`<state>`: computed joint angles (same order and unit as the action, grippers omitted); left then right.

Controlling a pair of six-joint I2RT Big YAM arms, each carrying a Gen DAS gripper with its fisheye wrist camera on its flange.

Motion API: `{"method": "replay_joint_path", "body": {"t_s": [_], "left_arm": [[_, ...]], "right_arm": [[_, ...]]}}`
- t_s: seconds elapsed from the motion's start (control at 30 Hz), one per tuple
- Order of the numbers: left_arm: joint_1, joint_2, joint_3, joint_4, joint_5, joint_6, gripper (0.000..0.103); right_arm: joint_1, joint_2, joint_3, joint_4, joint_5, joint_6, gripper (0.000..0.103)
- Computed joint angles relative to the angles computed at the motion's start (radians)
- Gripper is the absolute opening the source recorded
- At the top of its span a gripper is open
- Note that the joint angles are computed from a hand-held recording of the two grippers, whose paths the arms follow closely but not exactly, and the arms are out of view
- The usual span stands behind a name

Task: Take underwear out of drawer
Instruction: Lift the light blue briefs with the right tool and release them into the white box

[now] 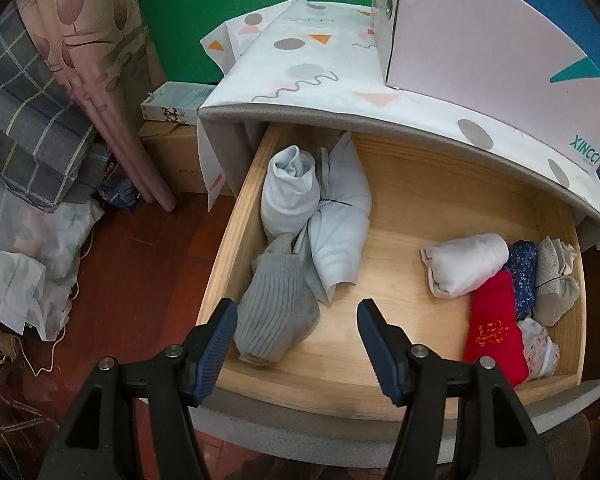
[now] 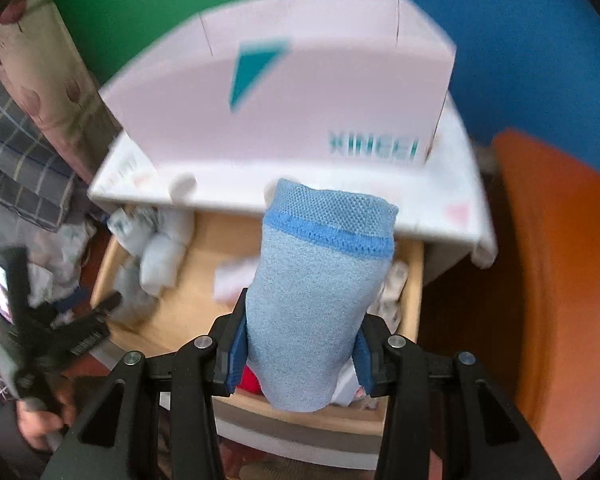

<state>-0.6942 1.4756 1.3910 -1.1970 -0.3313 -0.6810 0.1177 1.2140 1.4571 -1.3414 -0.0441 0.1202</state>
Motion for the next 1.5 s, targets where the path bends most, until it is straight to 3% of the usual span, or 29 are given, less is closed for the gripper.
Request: {"method": "replay_joint_path", "body": {"t_s": [0.27, 0.57, 0.77, 1.1, 1.5], "left_arm": [[-0.010, 0.016, 0.012, -0.017, -0.018, 0.014, 0.064], [-0.016, 0.012, 0.009, -0.022, -0.045, 0.013, 0.064], [-0.017, 0.008, 0.006, -0.015, -0.049, 0.016, 0.064], [-0.015, 0.006, 0.002, -0.004, -0.038, 0.021, 0.064], [-0.011, 0.007, 0.000, 0.005, -0.025, 0.019, 0.064]], "right_arm": [[-0.043, 0.104, 0.294, -0.078, 0.017, -0.059, 0.040], [-0.058, 0.317, 0.623, -0.161, 0.048, -0.089, 0.040], [-0.057, 0.459, 0.743, -0.215, 0.076, -0.088, 0.040], [-0.039, 0.580, 0.763, -0.242, 0.093, -0.074, 0.043], [-0.021, 0.636, 0.743, -0.233, 0.118, -0.063, 0.047]]}}
